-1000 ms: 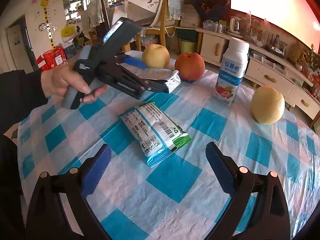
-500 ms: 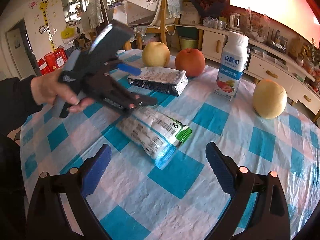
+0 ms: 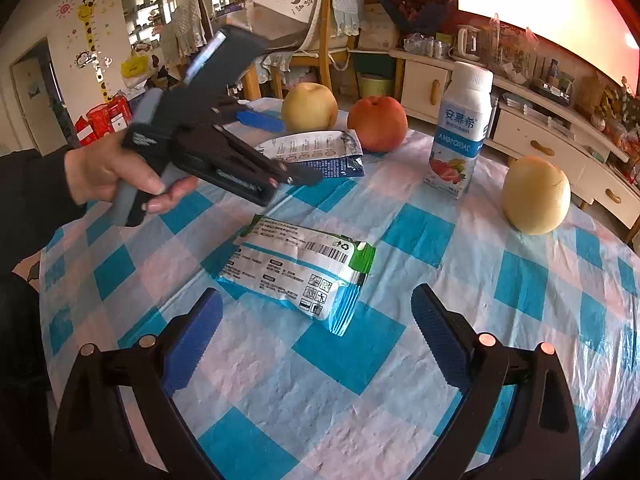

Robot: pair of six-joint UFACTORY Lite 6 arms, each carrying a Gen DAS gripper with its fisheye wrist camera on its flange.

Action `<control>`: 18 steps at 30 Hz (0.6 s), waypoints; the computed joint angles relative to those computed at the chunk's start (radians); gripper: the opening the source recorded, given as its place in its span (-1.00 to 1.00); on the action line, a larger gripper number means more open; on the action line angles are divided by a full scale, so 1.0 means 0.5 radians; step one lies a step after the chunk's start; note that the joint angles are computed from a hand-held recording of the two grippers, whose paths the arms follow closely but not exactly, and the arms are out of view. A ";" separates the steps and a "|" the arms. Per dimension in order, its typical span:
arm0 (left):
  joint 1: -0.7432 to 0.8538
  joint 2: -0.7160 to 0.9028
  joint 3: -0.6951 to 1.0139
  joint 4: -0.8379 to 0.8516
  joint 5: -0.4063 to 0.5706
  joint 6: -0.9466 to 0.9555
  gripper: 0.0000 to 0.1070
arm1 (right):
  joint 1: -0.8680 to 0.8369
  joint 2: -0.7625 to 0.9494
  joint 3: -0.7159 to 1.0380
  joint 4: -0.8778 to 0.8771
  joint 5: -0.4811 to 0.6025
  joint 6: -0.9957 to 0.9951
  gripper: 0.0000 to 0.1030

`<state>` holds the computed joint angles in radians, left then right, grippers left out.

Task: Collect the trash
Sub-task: 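Grasp the white printed packet with the left gripper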

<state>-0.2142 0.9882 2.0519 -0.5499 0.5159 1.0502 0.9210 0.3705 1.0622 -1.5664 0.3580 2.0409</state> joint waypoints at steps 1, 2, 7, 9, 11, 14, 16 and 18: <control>-0.007 -0.014 -0.047 0.000 -0.057 0.011 0.82 | -0.003 0.001 -0.003 -0.009 -0.005 0.006 0.86; -0.002 -0.051 -0.130 -0.082 -0.111 0.103 0.82 | -0.007 0.005 -0.004 -0.015 -0.012 0.010 0.86; 0.059 -0.206 -0.331 -0.315 -0.095 0.255 0.45 | -0.014 0.014 0.001 -0.026 -0.033 0.020 0.86; 0.102 -0.261 -0.384 -0.378 0.006 0.268 0.33 | -0.013 0.012 0.003 -0.025 -0.035 0.015 0.86; 0.131 -0.375 -0.558 -0.466 0.048 0.360 0.31 | -0.014 0.015 0.006 -0.026 -0.040 0.015 0.86; 0.119 -0.587 -0.905 -0.591 -0.016 0.631 0.33 | -0.010 0.014 0.009 -0.018 -0.039 0.003 0.86; 0.084 -0.696 -1.092 -0.698 -0.198 0.774 0.50 | -0.008 0.011 0.009 -0.021 -0.036 0.007 0.86; 0.072 -0.690 -1.091 -0.784 -0.285 0.795 0.70 | -0.011 0.014 0.007 -0.044 -0.042 0.032 0.86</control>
<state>-0.1784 0.6431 1.5063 -0.9417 0.3733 1.4476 0.9155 0.3774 1.0655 -1.5882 0.3368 2.0571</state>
